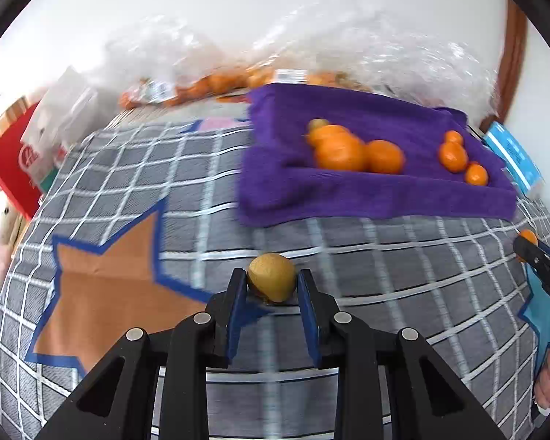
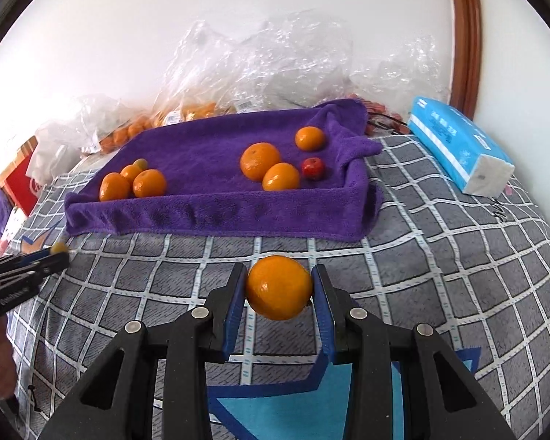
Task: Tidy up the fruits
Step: 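Lift the orange and yellow-green fruit and carry them over the purple towel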
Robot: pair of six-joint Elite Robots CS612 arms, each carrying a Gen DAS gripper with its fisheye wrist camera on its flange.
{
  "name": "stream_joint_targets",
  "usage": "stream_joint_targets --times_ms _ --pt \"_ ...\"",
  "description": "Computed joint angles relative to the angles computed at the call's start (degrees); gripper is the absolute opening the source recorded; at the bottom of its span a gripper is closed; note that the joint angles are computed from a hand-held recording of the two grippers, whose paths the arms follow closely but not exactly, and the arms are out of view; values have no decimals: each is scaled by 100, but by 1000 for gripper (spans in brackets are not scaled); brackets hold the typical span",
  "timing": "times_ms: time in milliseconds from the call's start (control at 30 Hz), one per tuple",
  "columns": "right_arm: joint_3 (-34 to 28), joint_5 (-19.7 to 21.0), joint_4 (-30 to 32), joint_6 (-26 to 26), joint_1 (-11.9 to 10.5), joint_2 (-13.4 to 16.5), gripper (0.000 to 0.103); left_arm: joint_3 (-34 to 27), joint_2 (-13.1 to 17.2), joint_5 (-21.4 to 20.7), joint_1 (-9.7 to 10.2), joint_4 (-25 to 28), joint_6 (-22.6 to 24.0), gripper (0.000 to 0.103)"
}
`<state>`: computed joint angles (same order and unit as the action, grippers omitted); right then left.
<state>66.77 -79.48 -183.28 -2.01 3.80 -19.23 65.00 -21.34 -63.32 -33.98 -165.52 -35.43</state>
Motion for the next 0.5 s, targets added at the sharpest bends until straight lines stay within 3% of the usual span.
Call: stream_joint_targets --times_ms 67,167,500 --pt "-40 -100 140 19 63 -8 36 21 9 -58 43 -93 -60 27" --pt "-66 148 458 265 120 -62 36 21 54 -108 63 -273 -30 27" --pt "-191 135 282 -3 351 46 36 -64 122 -354 128 -332 -183 27"
